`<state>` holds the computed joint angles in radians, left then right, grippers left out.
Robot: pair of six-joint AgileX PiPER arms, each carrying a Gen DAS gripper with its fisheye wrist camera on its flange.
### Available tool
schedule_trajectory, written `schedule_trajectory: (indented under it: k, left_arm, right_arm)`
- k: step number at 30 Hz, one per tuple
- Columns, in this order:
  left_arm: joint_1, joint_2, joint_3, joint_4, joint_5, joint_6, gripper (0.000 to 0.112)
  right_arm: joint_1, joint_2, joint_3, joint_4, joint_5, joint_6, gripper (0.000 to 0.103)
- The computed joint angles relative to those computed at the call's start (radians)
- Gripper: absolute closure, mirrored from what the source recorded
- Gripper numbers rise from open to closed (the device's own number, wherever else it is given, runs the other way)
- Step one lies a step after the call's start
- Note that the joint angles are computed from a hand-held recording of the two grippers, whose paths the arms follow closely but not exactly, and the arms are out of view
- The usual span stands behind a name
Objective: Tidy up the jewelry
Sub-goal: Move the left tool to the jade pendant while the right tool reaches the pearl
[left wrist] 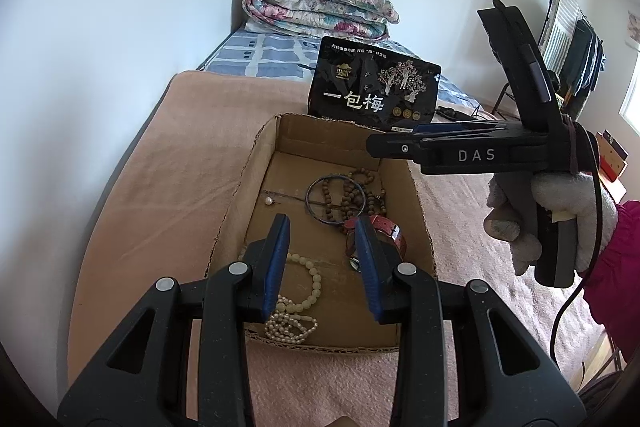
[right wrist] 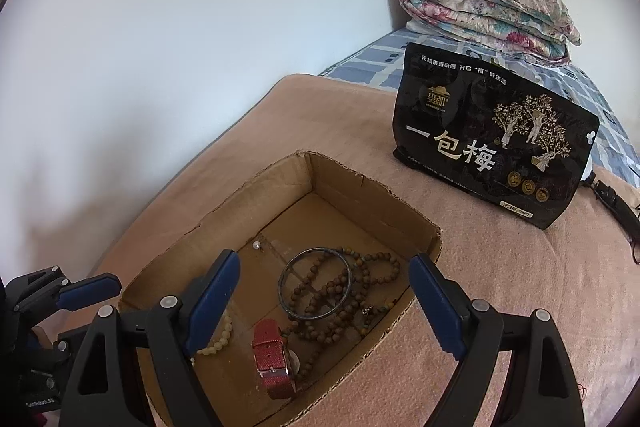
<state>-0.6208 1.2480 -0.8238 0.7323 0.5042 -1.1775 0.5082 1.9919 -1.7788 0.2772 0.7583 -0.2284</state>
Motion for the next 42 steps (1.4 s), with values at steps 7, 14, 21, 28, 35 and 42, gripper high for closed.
schedule_trajectory:
  k: [7, 14, 21, 28, 35, 42]
  left_arm:
    - [-0.074, -0.022, -0.029, 0.043, 0.086, -0.049, 0.079]
    - [-0.161, -0.027, -0.070, 0.080, 0.180, -0.092, 0.079]
    - [-0.245, 0.002, -0.127, 0.106, 0.257, -0.128, 0.079]
    - [-0.323, 0.069, -0.203, 0.113, 0.302, -0.146, 0.068]
    - [-0.402, 0.156, -0.285, 0.150, 0.323, -0.190, 0.060]
    - [-0.431, 0.265, -0.383, 0.119, 0.297, -0.161, 0.060]
  right_arm:
    - [-0.001, -0.059, 0.050, 0.001, -0.009, -0.007, 0.015]
    - [-0.014, -0.135, 0.119, 0.019, -0.028, -0.030, 0.015]
    - [-0.058, -0.228, 0.219, 0.064, -0.044, -0.089, 0.015]
    - [-0.142, -0.336, 0.335, 0.086, -0.060, -0.172, 0.015]
    - [-0.302, -0.438, 0.431, 0.181, -0.031, -0.321, 0.012]
    - [-0.508, -0.503, 0.502, 0.284, 0.018, -0.488, 0.012]
